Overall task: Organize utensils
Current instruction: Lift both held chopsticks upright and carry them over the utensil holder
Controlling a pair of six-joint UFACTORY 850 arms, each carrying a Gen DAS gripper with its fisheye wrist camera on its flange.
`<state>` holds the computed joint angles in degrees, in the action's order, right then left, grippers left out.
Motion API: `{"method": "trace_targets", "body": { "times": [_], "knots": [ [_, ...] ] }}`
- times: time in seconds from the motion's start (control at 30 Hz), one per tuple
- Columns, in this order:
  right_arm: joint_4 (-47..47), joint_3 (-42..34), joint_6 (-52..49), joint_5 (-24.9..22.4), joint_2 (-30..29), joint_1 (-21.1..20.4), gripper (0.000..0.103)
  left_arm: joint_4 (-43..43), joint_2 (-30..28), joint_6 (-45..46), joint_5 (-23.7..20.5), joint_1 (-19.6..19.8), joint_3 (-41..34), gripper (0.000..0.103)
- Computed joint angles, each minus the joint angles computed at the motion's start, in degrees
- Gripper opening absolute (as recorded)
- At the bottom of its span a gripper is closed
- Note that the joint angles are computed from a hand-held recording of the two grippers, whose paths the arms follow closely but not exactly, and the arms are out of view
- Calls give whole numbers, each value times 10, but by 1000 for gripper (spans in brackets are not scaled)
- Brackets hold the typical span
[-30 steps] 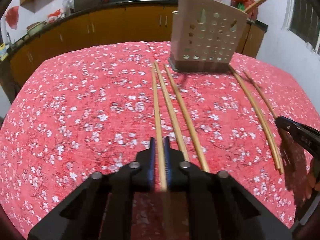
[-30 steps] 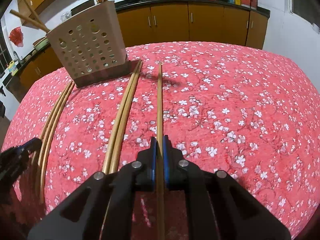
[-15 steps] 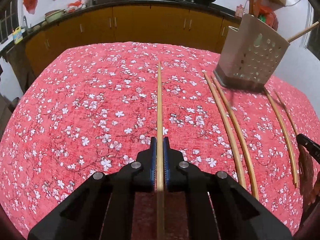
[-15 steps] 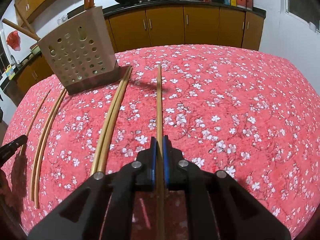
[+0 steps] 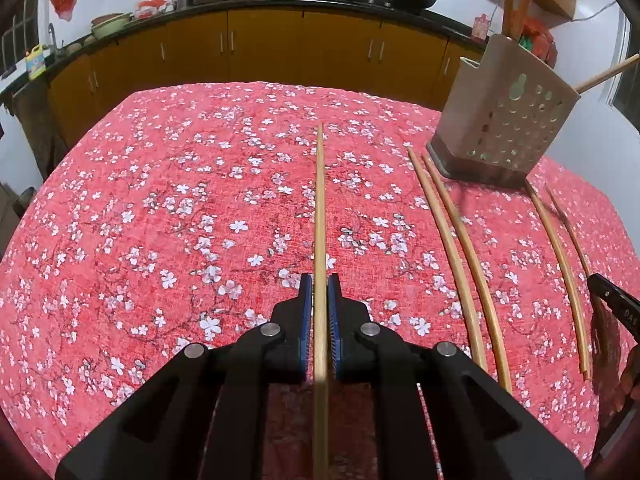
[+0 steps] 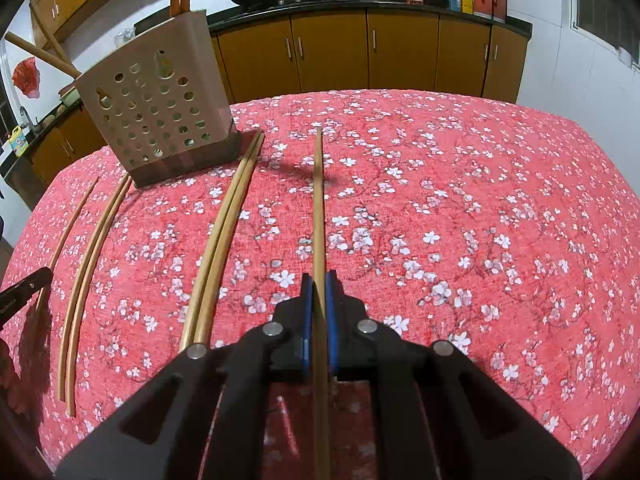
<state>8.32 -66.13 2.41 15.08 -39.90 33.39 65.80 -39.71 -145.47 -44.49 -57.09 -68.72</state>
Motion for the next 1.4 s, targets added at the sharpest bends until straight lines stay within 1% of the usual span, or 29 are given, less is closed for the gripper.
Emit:
{"method": "trace_targets", "body": {
  "times": [0.53, 0.6, 0.7, 0.77, 0.93, 1.0, 1.07, 1.4],
  "knots": [
    [5, 2, -5, -2, 2, 1, 8, -1, 2, -1, 1, -1, 1, 10],
    [-2, 12, 1, 1, 8, 2, 8, -11, 2, 8, -4, -7, -2, 10],
    [-46, 18, 48, 5, 11, -1, 8, -8, 4, -5, -4, -12, 1, 10],
    [-42, 19, 44, 4, 11, 0, 8, -6, 5, -10, -3, -13, 3, 9],
    [-71, 26, 76, 7, 19, -4, 8, -25, 3, 19, -10, -13, -4, 7],
    [-81, 41, 86, 25, 35, -5, 8, -22, 10, 16, -14, -16, 1, 7],
    [-80, 54, 83, 41, 51, -6, 8, -17, 18, 13, -27, -20, 4, 7],
    [-57, 91, 64, 111, 119, -12, 8, 25, 67, 11, -132, -40, 13, 7]
  ]
}}
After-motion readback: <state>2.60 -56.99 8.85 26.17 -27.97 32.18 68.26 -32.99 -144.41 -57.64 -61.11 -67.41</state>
